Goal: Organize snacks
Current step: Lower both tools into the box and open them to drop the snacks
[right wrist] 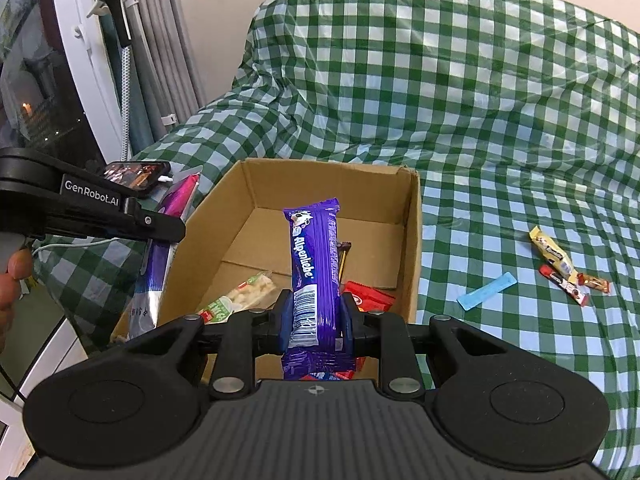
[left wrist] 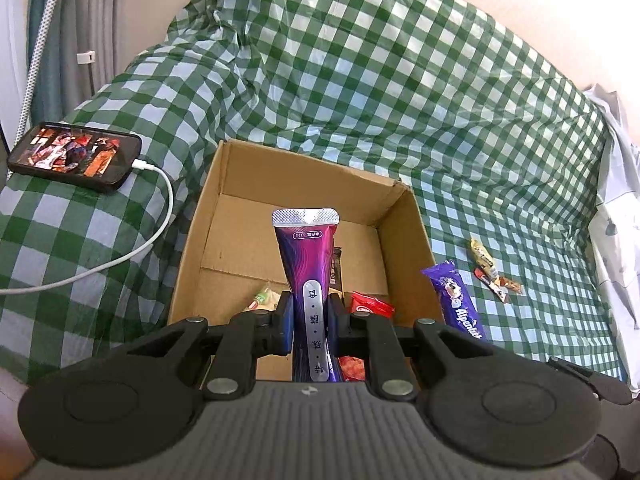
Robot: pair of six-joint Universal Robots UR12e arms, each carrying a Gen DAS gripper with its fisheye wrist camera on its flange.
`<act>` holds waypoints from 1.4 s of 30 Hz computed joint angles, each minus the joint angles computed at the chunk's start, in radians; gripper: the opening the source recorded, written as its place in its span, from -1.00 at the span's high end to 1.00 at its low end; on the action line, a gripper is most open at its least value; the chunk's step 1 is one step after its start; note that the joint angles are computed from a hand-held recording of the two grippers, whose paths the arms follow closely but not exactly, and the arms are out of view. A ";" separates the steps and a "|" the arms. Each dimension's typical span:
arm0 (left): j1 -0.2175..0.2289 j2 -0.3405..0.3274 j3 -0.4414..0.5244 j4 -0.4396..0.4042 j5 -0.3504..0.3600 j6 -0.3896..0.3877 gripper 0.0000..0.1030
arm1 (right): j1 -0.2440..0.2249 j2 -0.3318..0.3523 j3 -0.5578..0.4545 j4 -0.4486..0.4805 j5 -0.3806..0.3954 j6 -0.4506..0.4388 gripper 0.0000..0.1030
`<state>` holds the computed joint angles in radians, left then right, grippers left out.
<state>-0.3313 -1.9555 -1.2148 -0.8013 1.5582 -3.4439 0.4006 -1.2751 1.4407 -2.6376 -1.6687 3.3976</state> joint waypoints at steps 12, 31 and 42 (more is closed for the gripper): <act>0.001 -0.059 0.061 -0.067 0.004 0.017 0.65 | -0.012 0.056 -0.056 0.041 0.033 -0.005 0.50; 0.002 -0.117 0.121 -0.147 0.027 0.041 0.24 | -0.022 0.107 -0.113 0.117 0.046 0.019 0.49; -0.019 -0.054 0.029 -0.102 0.147 0.055 -0.99 | -0.014 0.083 -0.101 0.155 0.030 0.068 -0.64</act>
<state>-0.3504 -2.0092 -1.1855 -0.9034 1.7055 -3.3894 0.3863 -1.1923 1.3396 -2.4823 -1.6384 3.4653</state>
